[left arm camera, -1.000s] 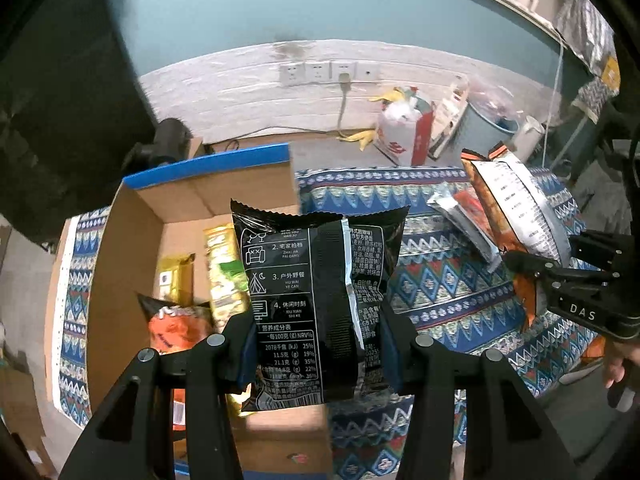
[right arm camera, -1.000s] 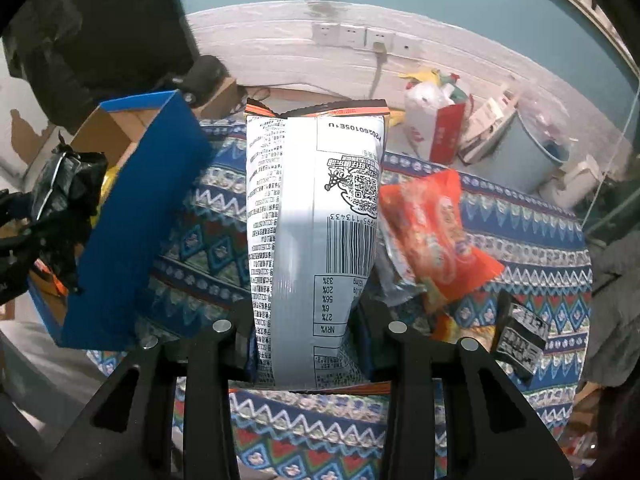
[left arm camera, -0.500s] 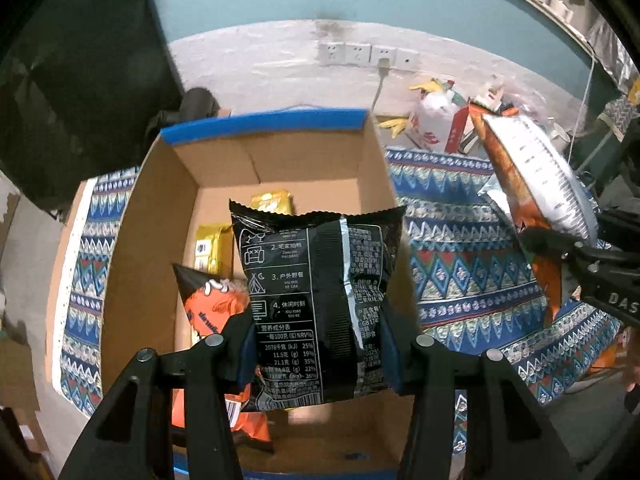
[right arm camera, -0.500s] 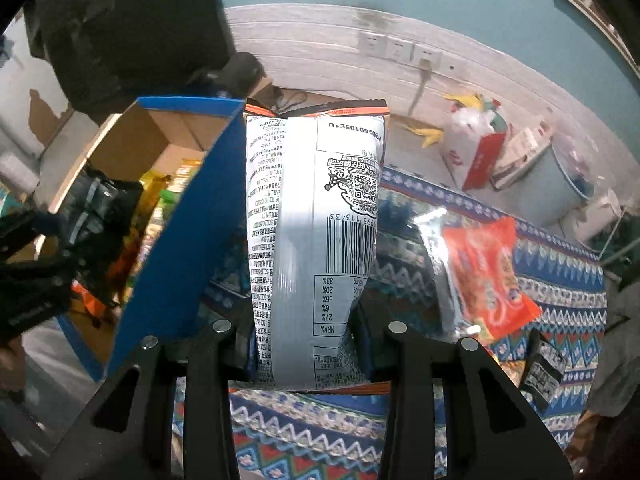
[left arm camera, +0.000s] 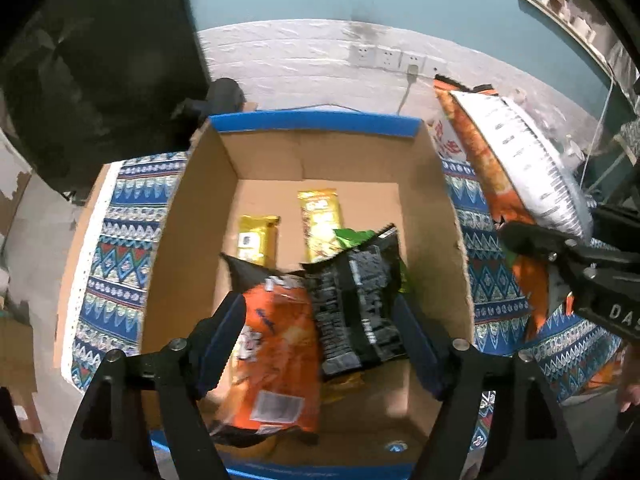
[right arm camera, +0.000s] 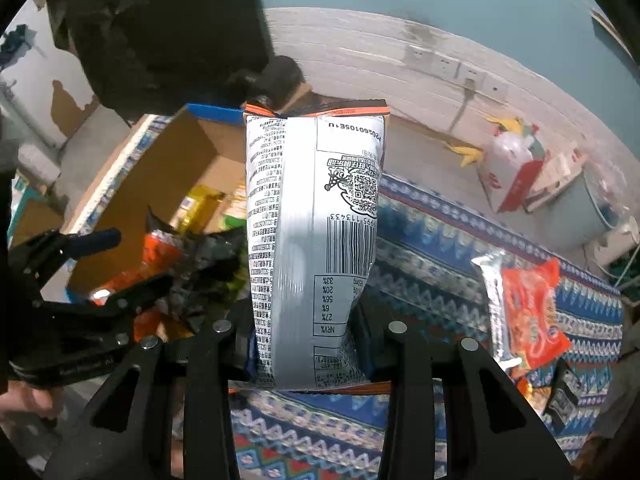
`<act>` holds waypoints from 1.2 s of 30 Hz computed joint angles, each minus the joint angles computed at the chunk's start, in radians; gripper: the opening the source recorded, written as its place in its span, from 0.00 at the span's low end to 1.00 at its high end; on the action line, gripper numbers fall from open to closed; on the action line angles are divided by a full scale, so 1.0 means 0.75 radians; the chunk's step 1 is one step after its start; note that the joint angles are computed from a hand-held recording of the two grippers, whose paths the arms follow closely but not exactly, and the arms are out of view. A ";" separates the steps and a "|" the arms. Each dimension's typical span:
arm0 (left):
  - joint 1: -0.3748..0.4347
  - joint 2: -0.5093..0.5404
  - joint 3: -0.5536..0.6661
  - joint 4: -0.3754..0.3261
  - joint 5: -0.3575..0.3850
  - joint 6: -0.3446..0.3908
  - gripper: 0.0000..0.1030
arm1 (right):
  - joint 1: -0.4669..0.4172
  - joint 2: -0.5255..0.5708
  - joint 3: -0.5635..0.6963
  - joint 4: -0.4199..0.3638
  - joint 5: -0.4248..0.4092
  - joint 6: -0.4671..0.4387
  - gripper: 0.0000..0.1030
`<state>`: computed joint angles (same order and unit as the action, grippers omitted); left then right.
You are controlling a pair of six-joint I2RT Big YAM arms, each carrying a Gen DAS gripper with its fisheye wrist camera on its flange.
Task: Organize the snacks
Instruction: 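Carry the black and white bags into the box and open both tools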
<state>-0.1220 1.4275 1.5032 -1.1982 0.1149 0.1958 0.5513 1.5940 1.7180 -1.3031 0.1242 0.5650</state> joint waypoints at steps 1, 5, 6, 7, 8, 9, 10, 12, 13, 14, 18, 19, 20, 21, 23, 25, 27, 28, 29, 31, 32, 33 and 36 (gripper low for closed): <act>0.007 -0.003 0.002 0.002 -0.004 0.002 0.76 | 0.008 0.023 0.032 -0.006 -0.001 -0.009 0.34; 0.047 -0.004 0.014 0.014 -0.020 0.010 0.76 | 0.026 0.096 0.125 -0.025 -0.018 -0.027 0.34; 0.059 -0.001 0.018 0.012 -0.017 0.010 0.76 | 0.030 0.114 0.148 -0.028 -0.022 -0.030 0.34; 0.071 0.002 0.023 0.008 -0.011 0.010 0.76 | 0.035 0.131 0.168 -0.031 -0.027 -0.030 0.34; 0.085 0.007 0.028 0.002 -0.007 0.008 0.76 | 0.038 0.152 0.192 -0.034 -0.035 -0.033 0.34; 0.092 0.009 0.030 0.001 -0.006 0.007 0.76 | 0.039 0.170 0.211 -0.036 -0.047 -0.035 0.34; 0.101 0.011 0.031 0.000 -0.006 0.005 0.76 | 0.041 0.188 0.228 -0.036 -0.059 -0.032 0.34; 0.118 0.014 0.032 0.000 -0.008 0.004 0.76 | 0.043 0.218 0.258 -0.038 -0.081 -0.025 0.34; 0.127 0.017 0.033 -0.002 -0.010 0.002 0.76 | 0.043 0.237 0.273 -0.036 -0.098 -0.021 0.34; 0.132 0.018 0.035 -0.005 -0.011 -0.001 0.76 | 0.044 0.250 0.284 -0.035 -0.108 -0.018 0.34; 0.159 0.031 0.048 -0.021 -0.001 -0.014 0.76 | 0.052 0.303 0.331 -0.049 -0.134 -0.019 0.35; 0.165 0.034 0.051 -0.026 0.004 -0.018 0.76 | 0.054 0.313 0.339 -0.053 -0.140 -0.022 0.35; 0.167 0.037 0.054 -0.030 0.006 -0.021 0.76 | 0.055 0.320 0.341 -0.054 -0.147 -0.023 0.35; 0.169 0.039 0.058 -0.034 0.010 -0.025 0.76 | 0.056 0.327 0.345 -0.055 -0.156 -0.022 0.35; 0.172 0.042 0.062 -0.040 0.019 -0.028 0.76 | 0.056 0.336 0.348 -0.052 -0.174 -0.024 0.37; 0.169 0.042 0.065 -0.043 0.015 -0.027 0.76 | 0.054 0.339 0.349 -0.047 -0.186 -0.026 0.41; 0.163 0.040 0.067 -0.043 0.013 -0.027 0.76 | 0.053 0.329 0.338 -0.037 -0.187 -0.019 0.44; 0.160 0.040 0.069 -0.045 0.013 -0.027 0.76 | 0.051 0.322 0.331 -0.031 -0.184 -0.016 0.46; 0.157 0.039 0.070 -0.047 0.014 -0.028 0.76 | 0.049 0.314 0.326 -0.026 -0.179 -0.014 0.47; 0.151 0.038 0.072 -0.051 0.022 -0.030 0.78 | 0.044 0.292 0.311 -0.021 -0.169 -0.004 0.47; 0.146 0.039 0.075 -0.057 0.028 -0.040 0.78 | 0.040 0.282 0.305 -0.017 -0.165 0.000 0.49; 0.143 0.039 0.078 -0.060 0.034 -0.047 0.78 | 0.036 0.266 0.293 -0.010 -0.161 0.004 0.50; 0.130 0.043 0.088 -0.079 0.065 -0.064 0.78 | 0.026 0.227 0.268 -0.001 -0.139 0.010 0.53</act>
<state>-0.0242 1.4595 1.5692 -1.2575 0.1634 0.1477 0.5708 1.7643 1.9187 -1.3042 0.0197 0.5724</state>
